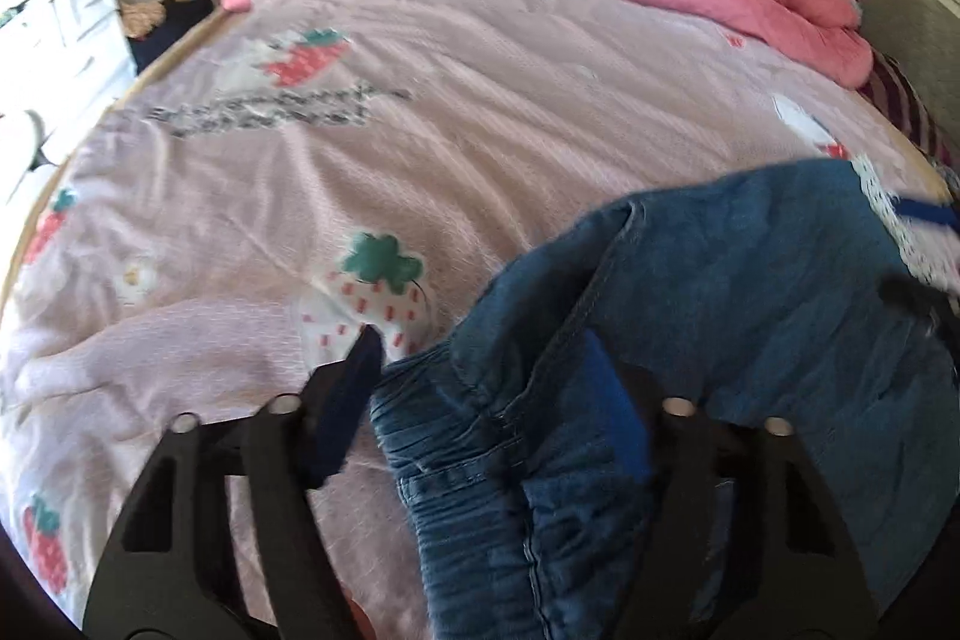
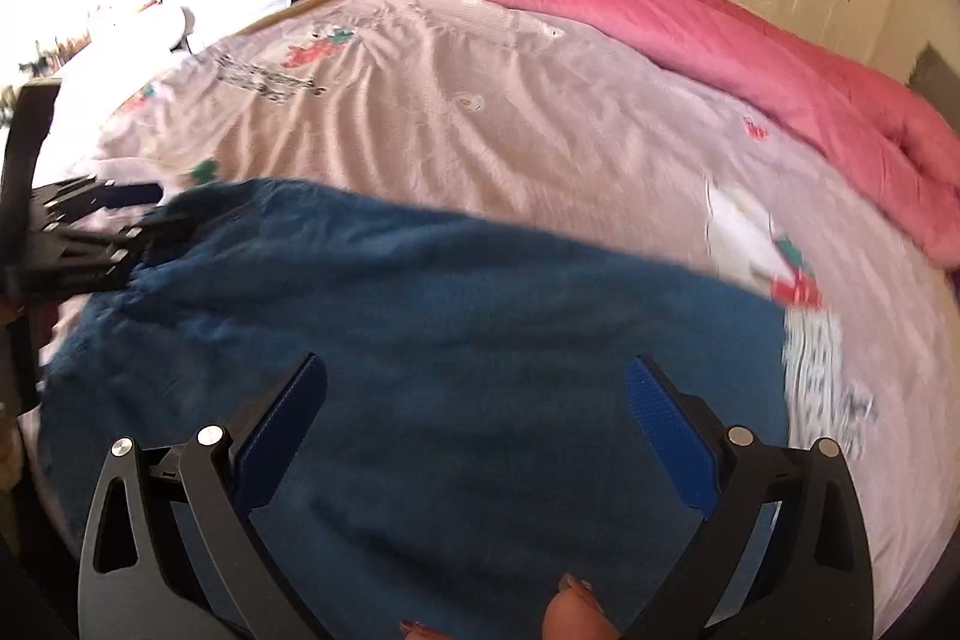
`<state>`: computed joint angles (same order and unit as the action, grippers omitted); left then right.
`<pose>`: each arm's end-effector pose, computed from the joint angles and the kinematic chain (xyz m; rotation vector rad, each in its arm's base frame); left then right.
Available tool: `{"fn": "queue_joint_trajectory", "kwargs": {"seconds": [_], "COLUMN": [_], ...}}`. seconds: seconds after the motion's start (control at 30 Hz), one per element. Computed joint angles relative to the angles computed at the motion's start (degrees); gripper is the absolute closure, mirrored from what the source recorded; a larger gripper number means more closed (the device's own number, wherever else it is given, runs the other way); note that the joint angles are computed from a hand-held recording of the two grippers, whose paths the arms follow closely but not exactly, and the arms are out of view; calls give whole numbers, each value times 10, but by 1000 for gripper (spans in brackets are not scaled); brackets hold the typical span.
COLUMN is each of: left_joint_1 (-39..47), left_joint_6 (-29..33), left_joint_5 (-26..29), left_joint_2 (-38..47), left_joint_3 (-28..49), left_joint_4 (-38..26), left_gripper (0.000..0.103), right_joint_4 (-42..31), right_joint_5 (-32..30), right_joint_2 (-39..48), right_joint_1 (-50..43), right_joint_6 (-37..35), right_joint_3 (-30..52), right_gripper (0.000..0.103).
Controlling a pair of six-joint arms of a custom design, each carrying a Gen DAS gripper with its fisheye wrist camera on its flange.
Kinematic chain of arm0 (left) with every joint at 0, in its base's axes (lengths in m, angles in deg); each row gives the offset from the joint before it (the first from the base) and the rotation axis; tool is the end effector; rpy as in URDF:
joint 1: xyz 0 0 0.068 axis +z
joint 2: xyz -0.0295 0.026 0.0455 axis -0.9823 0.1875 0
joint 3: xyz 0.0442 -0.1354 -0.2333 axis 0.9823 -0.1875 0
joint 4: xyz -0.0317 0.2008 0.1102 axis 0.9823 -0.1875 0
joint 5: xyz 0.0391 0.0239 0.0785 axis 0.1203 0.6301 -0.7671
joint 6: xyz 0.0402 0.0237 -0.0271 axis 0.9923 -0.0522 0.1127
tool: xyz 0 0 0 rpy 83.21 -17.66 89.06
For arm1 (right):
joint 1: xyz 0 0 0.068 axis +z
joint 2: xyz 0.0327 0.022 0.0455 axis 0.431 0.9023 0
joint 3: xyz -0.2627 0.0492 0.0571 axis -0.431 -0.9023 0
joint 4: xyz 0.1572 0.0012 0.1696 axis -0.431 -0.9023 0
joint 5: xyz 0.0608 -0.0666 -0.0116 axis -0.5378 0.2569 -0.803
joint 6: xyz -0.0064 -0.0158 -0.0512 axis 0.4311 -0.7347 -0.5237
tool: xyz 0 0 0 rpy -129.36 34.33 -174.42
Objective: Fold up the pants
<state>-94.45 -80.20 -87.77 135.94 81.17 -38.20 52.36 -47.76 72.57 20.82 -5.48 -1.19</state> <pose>0.2071 -0.0515 0.1878 0.0159 2.4847 -0.0282 0.2567 -0.0093 0.1974 -0.7616 2.3874 0.1589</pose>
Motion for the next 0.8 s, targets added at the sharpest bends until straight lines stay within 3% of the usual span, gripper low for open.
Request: {"fn": "queue_joint_trajectory", "kwargs": {"seconds": [0.03, 0.1, 0.2, 0.4, 0.6, 0.67, 0.7, 0.77, 0.8], "left_joint_1": [2, 9, 37, 67, 63, 64, 65, 67, 66], "left_joint_6": [9, 20, 38, 48, 41, 38, 40, 38, 38], "left_joint_5": [1, 11, 54, 115, 124, 128, 131, 135, 139], "left_joint_2": [11, 14, 6, -44, -79, -83, -84, -87, -91], "left_joint_3": [3, 7, 9, 2, 0, 0, 1, 0, 1], "left_joint_4": [5, 3, 2, -9, -18, -20, -21, -22, -25], "left_gripper": [54, 81, 96, 97, 97, 97, 97, 97, 97], "right_joint_4": [11, 34, 37, -27, -12, -6, -14, -35, -38], "right_joint_5": [7, 29, 52, 43, 67, 65, 60, 45, 40], "right_joint_2": [18, 47, 108, 174, 183, 186, 190, 192, 188], "right_joint_1": [15, 41, 78, 125, 179, 186, 188, 184, 183], "right_joint_6": [-1, -7, -20, -69, -131, -134, -137, -134, -137], "right_joint_3": [11, 27, 80, 171, 171, 168, 172, 176, 171], "right_gripper": [4, 4, 4, 4, 6, 20, 42, 61, 78]}}
